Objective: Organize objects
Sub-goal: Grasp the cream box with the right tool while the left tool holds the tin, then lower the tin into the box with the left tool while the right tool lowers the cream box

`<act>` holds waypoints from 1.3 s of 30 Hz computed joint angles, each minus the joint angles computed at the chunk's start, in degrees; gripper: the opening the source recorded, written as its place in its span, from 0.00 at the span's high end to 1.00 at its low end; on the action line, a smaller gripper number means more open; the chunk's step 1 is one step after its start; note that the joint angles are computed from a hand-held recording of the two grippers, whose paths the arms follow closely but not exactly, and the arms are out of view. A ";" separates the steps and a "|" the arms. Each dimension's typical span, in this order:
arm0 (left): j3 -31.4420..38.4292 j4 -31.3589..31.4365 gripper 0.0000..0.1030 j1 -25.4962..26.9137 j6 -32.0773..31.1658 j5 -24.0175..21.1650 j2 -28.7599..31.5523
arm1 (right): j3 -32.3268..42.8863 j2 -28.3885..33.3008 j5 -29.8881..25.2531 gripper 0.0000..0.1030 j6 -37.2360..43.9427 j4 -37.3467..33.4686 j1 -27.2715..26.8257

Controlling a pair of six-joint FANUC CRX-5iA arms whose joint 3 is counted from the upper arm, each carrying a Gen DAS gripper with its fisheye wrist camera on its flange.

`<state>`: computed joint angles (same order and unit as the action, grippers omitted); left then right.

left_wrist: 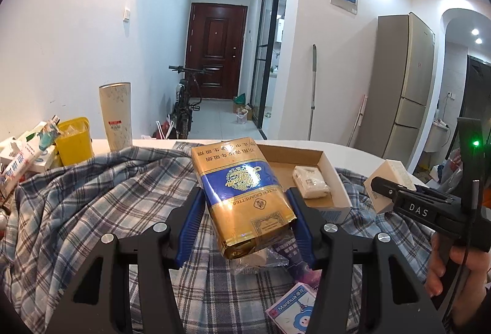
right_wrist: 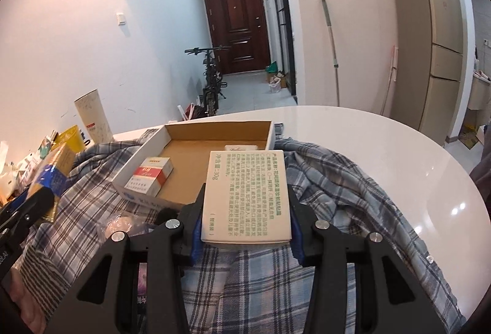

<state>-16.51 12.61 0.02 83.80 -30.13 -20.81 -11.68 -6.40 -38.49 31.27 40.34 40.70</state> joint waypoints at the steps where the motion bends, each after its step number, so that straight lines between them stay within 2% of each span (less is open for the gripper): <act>1: 0.58 0.21 0.45 0.28 -0.12 -0.85 -0.21 | 0.37 -0.10 -0.02 0.58 0.17 -0.51 -0.11; 4: 1.50 -0.09 0.45 0.71 -0.58 -1.15 -1.21 | 1.39 -0.79 0.17 0.58 0.62 -1.04 -0.15; 10: 6.22 0.59 0.45 0.95 -3.42 -3.24 -1.09 | 2.90 -2.01 1.17 0.58 0.10 2.99 0.84; 15: 12.93 -6.71 0.45 -1.81 1.25 -2.39 0.76 | 5.42 -1.88 3.79 0.58 -2.73 8.57 0.83; 18: 16.26 -4.65 0.45 -2.61 -1.06 -0.86 2.86 | 7.26 -1.06 5.21 0.58 -4.80 12.28 0.48; 20: 18.26 -3.97 0.45 -2.96 -1.93 -0.89 4.36 | 8.21 -0.14 5.60 0.58 -6.58 14.97 0.17; 23: 20.09 0.21 0.45 -2.62 -5.01 -1.71 7.12 | 9.53 1.66 5.75 0.58 -8.25 17.29 -0.30; 26: 20.99 1.37 0.45 -2.49 -6.49 -2.63 9.60 | 10.76 3.50 5.94 0.58 -6.63 15.11 -0.57; 30: 22.80 5.41 0.45 -0.96 -10.86 -6.80 14.91 | 12.15 6.07 4.77 0.58 -2.92 10.63 -1.08; 34: 26.03 3.44 0.45 -0.17 -10.67 -10.47 20.44 | 15.52 9.31 1.84 0.58 2.60 3.04 -1.84; 39: 27.74 5.94 0.45 0.58 -13.98 -15.29 25.23 | 19.61 12.65 -1.94 0.58 8.98 -5.55 -2.99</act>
<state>11.23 18.55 0.60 69.82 -45.42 4.42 7.93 6.25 -40.43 40.25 34.79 37.71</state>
